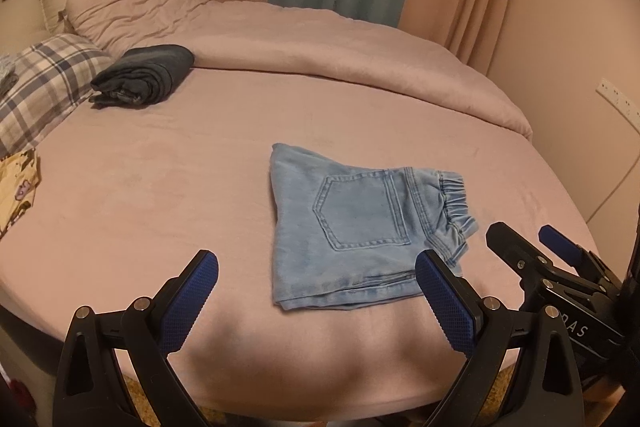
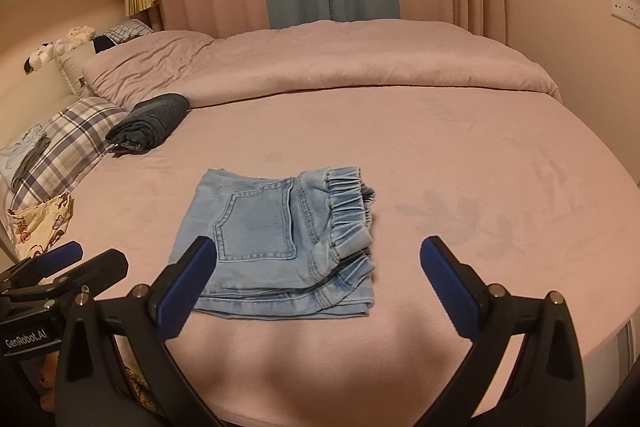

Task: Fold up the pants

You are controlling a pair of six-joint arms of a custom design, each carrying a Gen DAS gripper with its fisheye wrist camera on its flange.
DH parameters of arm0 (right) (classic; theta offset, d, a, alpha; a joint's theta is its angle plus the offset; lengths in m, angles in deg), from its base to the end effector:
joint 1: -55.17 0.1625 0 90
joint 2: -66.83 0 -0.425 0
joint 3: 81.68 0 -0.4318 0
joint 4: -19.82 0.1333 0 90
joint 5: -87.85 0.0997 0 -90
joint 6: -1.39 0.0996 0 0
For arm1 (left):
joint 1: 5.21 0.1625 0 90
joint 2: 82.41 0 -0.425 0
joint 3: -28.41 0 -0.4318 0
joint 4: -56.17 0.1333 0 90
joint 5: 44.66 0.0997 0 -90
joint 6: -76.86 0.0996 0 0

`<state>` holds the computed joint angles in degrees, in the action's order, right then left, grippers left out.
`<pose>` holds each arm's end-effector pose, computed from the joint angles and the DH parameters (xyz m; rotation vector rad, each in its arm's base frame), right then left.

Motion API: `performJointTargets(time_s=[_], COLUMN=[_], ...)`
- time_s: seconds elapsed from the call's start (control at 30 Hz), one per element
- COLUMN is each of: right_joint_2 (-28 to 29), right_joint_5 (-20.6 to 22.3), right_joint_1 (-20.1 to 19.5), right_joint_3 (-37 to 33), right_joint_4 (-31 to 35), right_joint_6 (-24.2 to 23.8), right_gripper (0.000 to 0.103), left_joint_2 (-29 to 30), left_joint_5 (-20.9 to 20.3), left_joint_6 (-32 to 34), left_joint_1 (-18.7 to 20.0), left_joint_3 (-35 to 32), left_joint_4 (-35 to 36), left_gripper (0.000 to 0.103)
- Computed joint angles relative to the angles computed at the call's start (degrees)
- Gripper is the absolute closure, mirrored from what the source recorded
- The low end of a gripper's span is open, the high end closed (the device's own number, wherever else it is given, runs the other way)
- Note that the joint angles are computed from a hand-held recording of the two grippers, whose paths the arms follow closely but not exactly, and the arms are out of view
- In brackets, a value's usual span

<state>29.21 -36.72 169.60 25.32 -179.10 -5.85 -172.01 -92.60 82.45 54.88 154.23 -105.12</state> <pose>0.3254 -0.5307 0.0180 0.4089 -2.4561 0.9945 -0.0637 -0.5118 0.3291 0.4525 2.3668 -0.9326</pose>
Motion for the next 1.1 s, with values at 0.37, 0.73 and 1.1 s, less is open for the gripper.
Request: performJointTargets(time_s=[0.37,0.73,1.1], right_joint_2=[0.0,0.3,0.4], right_joint_5=[-0.8,-1.3,-1.5], right_joint_1=[-0.2,0.0,0.1], right_joint_3=[-0.1,-0.4,-0.4], right_joint_4=[0.7,1.2,1.3], right_joint_6=[0.6,0.8,1.0], right_gripper=[0.0,0.0,0.0], left_joint_2=[-0.1,0.0,0.0], left_joint_5=[-1.6,-0.6,-0.2], left_joint_6=[0.3,0.5,0.4], left_joint_1=[0.1,-0.1,-0.1], left_joint_3=[0.0,0.1,0.0], left_joint_4=[0.5,0.4,0.5], left_gripper=[0.004,0.004,0.004])
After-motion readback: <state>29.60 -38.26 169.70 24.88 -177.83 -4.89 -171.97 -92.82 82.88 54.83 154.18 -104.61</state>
